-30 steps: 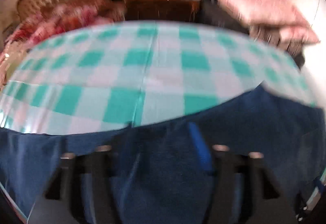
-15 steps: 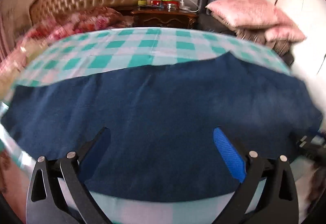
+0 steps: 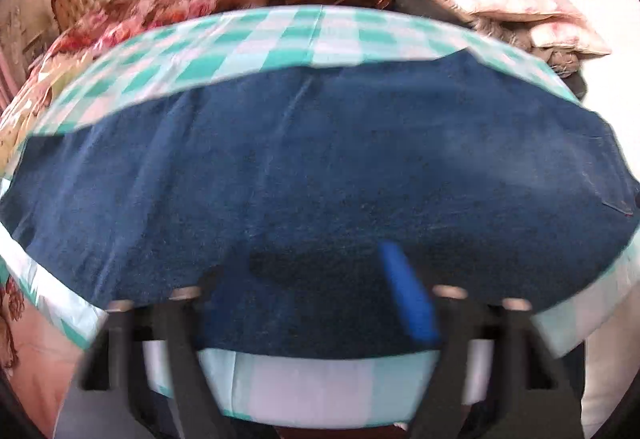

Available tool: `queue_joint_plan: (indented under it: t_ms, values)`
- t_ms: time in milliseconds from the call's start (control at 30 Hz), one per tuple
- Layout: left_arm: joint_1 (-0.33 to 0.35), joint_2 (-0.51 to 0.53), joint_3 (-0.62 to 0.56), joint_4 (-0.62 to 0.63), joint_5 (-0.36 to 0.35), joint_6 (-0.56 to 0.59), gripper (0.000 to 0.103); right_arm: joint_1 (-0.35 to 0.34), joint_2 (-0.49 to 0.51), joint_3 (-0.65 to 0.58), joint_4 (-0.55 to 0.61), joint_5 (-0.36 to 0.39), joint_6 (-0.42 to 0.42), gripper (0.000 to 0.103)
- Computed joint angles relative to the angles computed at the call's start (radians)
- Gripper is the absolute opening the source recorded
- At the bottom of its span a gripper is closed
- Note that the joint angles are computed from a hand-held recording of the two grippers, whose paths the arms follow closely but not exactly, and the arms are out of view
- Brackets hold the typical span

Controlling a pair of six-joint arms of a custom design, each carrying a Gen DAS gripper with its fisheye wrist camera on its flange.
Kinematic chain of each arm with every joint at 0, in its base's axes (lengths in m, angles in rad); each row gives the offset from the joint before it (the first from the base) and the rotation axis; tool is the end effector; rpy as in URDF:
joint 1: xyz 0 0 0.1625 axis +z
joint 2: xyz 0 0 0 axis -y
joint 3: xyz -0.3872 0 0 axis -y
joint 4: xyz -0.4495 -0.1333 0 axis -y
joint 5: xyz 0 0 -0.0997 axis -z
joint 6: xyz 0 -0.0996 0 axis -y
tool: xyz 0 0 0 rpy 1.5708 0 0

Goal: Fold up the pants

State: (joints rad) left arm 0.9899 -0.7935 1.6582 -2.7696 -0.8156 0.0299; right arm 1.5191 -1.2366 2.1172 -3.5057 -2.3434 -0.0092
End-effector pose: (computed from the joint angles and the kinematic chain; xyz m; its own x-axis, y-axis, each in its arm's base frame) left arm -0.2053 -0.6801 0.0607 -0.7162 0.2352 -0.6570 0.5401 0.7831 -0.3084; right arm 0.0366 -0.5270 0.2331 -0.6840 0.6386 0.3527 0.0192 0.4991 -0.8663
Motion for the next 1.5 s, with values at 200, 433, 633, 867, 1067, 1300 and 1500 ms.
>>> queue_joint_plan:
  t_ms: [200, 433, 633, 867, 1067, 1300, 1500]
  values:
    - [-0.069, 0.004, 0.028, -0.101, -0.293, 0.272, 0.051, -0.154, -0.214, 0.074, 0.166, 0.187, 0.164, 0.05]
    - [-0.156, 0.115, 0.031, -0.13, -0.331, 0.476, 0.053, -0.185, -0.227, 0.025, 0.274, 0.312, 0.172, 0.051]
    - [-0.143, 0.166, -0.013, -0.075, -0.347, 0.462, 0.04, -0.153, -0.205, 0.006, 0.294, 0.189, 0.128, 0.015]
    - [-0.137, 0.15, 0.001, -0.074, -0.371, 0.487, 0.005, -0.114, -0.183, 0.015, 0.23, 0.095, 0.027, 0.003]
    - [-0.126, 0.124, 0.009, -0.048, -0.395, 0.483, 0.001, -0.05, -0.122, -0.006, 0.122, -0.078, -0.061, 0.003]
    - [-0.106, 0.076, 0.033, -0.032, -0.493, 0.397, 0.024, 0.033, 0.001, -0.067, -0.08, -0.222, -0.268, 0.005]
    - [-0.057, 0.04, 0.036, -0.122, -0.42, 0.203, 0.05, 0.062, 0.076, -0.107, -0.044, -0.222, -0.281, 0.014]
